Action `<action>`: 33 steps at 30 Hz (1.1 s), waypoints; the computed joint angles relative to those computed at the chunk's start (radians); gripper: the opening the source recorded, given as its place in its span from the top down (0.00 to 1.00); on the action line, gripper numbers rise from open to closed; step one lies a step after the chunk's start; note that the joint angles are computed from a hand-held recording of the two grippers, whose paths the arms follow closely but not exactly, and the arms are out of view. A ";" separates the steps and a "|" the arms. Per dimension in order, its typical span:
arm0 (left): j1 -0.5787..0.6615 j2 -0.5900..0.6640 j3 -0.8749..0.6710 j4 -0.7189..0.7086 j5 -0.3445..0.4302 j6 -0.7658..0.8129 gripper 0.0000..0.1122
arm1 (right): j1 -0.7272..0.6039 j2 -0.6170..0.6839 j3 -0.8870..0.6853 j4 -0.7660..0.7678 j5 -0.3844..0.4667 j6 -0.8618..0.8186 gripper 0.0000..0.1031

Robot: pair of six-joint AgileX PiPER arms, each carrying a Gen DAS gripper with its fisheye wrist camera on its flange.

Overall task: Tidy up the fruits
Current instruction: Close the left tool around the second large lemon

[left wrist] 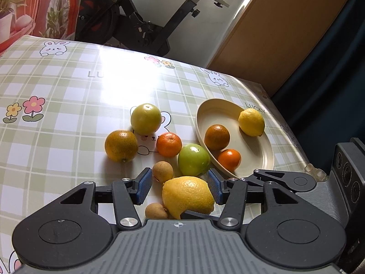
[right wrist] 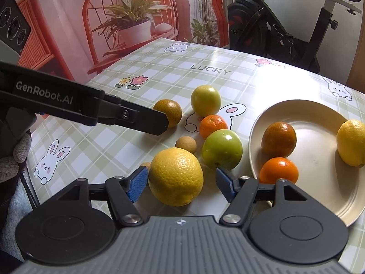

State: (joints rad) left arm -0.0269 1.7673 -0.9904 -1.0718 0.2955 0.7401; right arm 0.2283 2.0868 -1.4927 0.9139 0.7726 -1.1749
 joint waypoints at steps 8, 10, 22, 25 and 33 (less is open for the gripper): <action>-0.025 0.053 -0.007 -0.074 0.016 0.059 0.50 | -0.040 -0.025 0.074 0.093 0.019 -0.127 0.46; -0.025 0.059 -0.003 -0.117 0.022 0.099 0.50 | -0.047 -0.030 0.087 0.107 0.021 -0.141 0.46; -0.034 0.081 0.000 -0.244 0.040 0.200 0.48 | -0.070 -0.041 0.140 0.155 0.013 -0.173 0.47; -0.048 0.086 0.004 -0.277 0.027 0.228 0.48 | -0.068 -0.045 0.147 0.150 0.002 -0.172 0.47; -0.062 0.082 0.022 -0.357 -0.001 0.303 0.48 | -0.077 -0.044 0.156 0.163 0.005 -0.174 0.47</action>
